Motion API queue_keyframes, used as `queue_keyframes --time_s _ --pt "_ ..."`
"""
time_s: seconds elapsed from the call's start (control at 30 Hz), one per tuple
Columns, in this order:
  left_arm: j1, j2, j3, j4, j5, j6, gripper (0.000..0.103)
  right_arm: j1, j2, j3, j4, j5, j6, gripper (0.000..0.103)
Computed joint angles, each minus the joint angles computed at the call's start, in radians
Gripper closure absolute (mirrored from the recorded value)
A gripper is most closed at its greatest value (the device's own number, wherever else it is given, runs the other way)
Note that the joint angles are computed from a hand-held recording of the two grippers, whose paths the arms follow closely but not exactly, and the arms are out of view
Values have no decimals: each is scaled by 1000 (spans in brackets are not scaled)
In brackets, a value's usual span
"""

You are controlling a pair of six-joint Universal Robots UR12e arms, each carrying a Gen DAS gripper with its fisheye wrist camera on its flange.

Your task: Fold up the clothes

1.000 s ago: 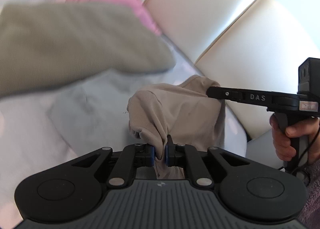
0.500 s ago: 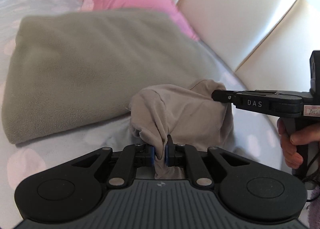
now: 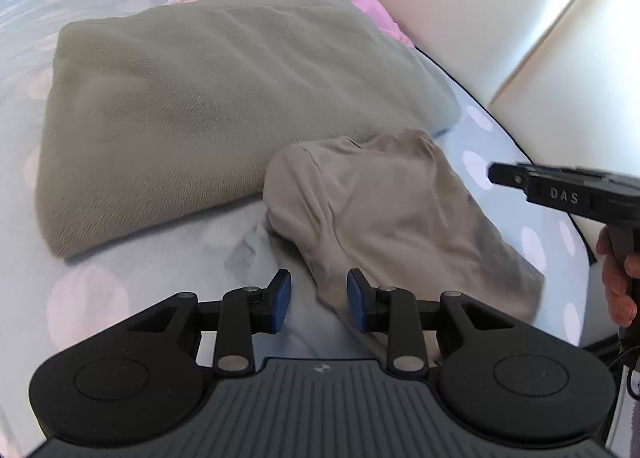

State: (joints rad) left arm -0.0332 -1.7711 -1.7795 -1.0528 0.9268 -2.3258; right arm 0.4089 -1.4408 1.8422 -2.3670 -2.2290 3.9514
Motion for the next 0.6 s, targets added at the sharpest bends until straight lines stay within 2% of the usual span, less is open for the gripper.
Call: queue_keyframes --time_s 0.13,0.27,0.4,0.47,0.6 --pt "24 25 -7 -46 -14 38 75 45 -44 27 123 -41 201 64" --pt "42 57 -20 -104 -19 109 75 84 -81 72 192 -27 363 65" --pt "55 90 -43 -152 -19 170 75 106 -122 138 133 40 494 66" --pt "57 103 -55 -161 -16 183 75 117 -134 161 92 58 514 66" --pt "63 120 -67 -184 -5 191 75 124 -130 156 72 138 444 66"
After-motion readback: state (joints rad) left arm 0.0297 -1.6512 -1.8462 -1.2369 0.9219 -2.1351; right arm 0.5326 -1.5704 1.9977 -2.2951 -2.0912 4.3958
